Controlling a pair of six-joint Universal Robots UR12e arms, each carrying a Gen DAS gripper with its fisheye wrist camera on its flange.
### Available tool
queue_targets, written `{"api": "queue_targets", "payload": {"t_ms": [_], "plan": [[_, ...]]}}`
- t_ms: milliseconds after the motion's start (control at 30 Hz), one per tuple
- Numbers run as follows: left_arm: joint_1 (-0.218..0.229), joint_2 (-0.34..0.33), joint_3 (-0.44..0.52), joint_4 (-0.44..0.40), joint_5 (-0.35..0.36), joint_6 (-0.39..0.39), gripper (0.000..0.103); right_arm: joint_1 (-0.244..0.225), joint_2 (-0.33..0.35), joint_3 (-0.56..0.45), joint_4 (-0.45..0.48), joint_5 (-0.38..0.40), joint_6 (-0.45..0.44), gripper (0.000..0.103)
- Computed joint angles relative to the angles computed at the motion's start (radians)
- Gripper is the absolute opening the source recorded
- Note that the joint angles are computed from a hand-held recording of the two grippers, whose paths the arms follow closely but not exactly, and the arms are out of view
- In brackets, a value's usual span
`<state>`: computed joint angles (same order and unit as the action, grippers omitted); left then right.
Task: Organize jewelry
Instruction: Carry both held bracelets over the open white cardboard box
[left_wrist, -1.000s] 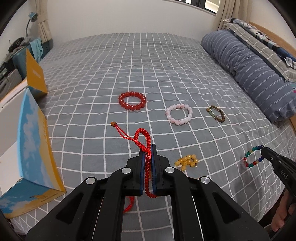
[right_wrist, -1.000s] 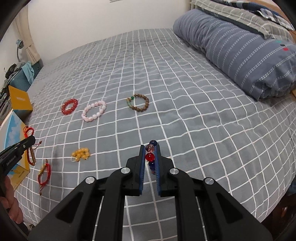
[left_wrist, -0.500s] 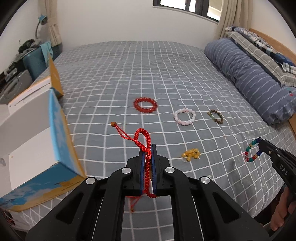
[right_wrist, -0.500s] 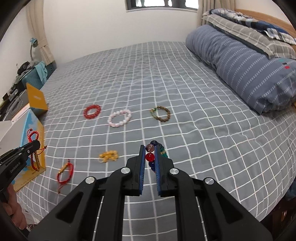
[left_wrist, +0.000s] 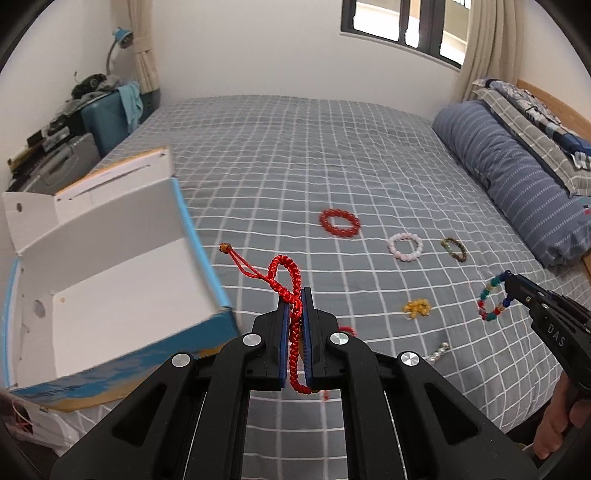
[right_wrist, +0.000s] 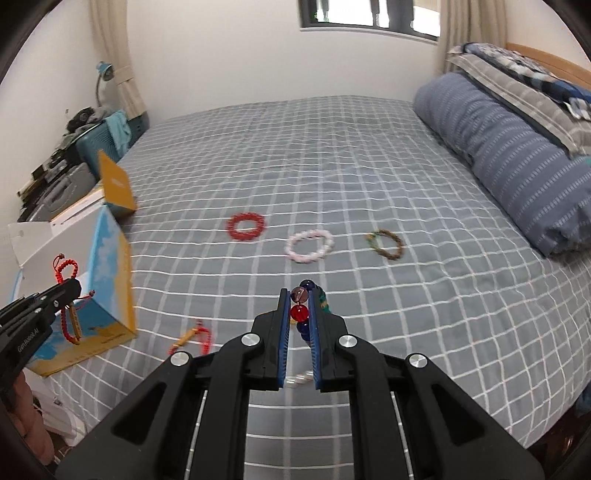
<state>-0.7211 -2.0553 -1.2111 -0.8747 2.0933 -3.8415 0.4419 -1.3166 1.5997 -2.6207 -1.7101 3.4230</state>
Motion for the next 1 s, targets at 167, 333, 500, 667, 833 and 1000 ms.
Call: {"api": "queue_targets", "payload": {"t_ms": [167,333,500,667,833,1000], "plan": [[0.011,0.044,-0.047,-0.014,0.026,-0.023,0.006,0.031,0.034,-0.063,0.015,0.022,-0.021,0.009],[0.025,0.094,-0.103,-0.031,0.07,-0.077,0.006,0.062,0.073,-0.141,0.069,0.028,-0.04,0.009],[0.048,0.145,-0.161,-0.024,0.071,-0.124,0.006,0.095,0.113,-0.216,0.087,0.04,-0.067,0.009],[0.07,0.191,-0.213,-0.044,0.093,-0.189,0.006,0.129,0.157,-0.287,0.087,0.039,-0.1,0.009],[0.089,0.231,-0.257,-0.072,0.117,-0.244,0.006,0.164,0.207,-0.356,0.077,0.056,-0.143,0.009],[0.106,0.268,-0.303,-0.098,0.126,-0.294,0.006,0.201,0.253,-0.421,0.079,0.066,-0.183,0.009]]}}
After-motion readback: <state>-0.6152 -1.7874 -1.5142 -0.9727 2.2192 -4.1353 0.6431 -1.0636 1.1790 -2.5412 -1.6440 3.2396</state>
